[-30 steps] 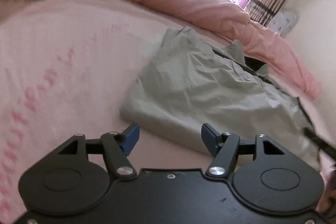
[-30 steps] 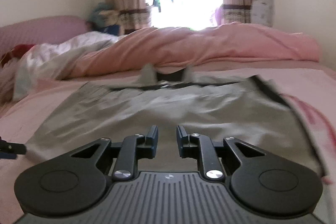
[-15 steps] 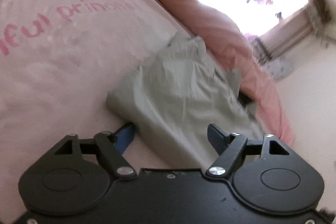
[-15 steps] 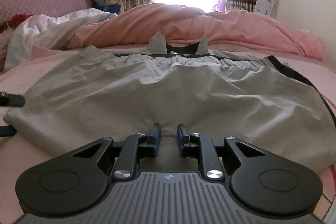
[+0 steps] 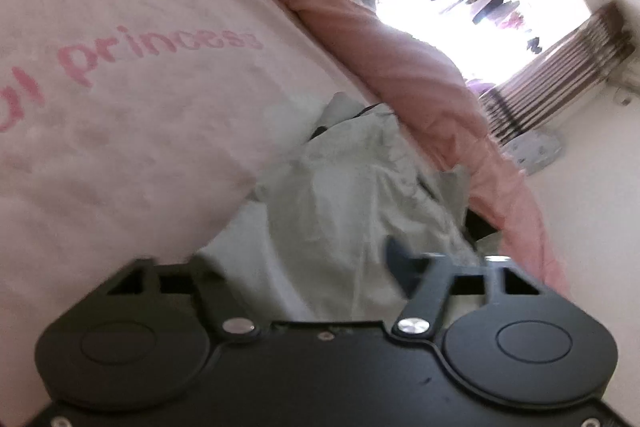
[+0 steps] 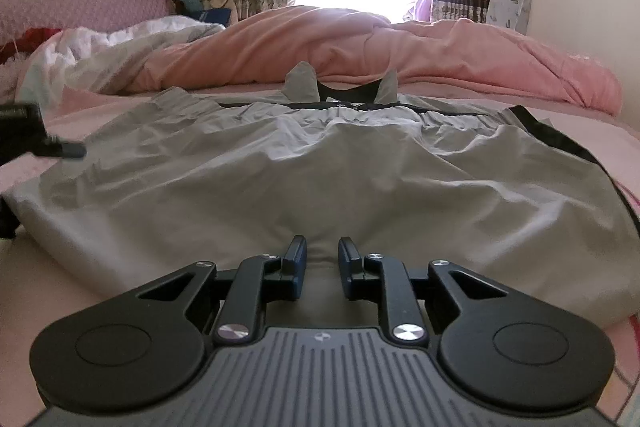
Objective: Fold large clothes
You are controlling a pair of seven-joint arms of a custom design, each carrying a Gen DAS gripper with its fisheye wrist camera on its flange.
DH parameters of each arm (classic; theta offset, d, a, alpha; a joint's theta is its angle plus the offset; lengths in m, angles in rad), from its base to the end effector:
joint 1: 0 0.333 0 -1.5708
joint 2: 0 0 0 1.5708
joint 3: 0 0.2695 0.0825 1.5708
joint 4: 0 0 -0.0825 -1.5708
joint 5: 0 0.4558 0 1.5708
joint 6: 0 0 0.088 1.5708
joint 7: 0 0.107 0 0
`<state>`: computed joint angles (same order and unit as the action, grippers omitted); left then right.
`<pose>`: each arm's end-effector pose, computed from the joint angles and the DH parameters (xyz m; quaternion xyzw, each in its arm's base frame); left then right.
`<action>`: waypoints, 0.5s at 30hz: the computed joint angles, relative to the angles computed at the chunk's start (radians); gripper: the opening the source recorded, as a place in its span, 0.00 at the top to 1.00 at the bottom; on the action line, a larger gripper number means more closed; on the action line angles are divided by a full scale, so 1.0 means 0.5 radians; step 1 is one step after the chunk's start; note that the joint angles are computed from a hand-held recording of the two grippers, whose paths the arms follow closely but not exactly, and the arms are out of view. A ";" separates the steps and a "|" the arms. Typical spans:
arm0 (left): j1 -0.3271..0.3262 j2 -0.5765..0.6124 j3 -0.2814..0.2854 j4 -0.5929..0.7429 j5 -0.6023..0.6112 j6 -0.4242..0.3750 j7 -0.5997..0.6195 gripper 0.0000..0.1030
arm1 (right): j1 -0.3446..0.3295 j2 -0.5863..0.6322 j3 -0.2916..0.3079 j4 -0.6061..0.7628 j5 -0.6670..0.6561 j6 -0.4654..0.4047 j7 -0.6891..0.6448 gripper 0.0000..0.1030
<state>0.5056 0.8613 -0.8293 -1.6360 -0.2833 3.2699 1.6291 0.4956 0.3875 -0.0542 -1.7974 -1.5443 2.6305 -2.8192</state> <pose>0.7542 -0.1032 0.2562 -0.7304 0.4618 -0.5001 0.0558 0.6308 0.3270 0.2780 -0.5612 0.6606 -0.3826 0.3198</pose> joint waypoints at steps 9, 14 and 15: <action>0.068 0.050 -0.053 0.016 -0.017 -0.062 0.109 0.71 | -0.056 0.308 -0.018 0.454 0.165 -0.023 -0.135 0.77; 0.063 0.052 -0.045 0.023 -0.029 -0.072 0.175 0.72 | 0.053 0.413 -0.140 0.513 0.239 -0.018 -0.172 0.77; 0.049 0.043 -0.033 0.026 -0.041 -0.075 0.178 0.73 | 0.063 0.405 -0.152 0.509 0.272 -0.013 -0.204 0.77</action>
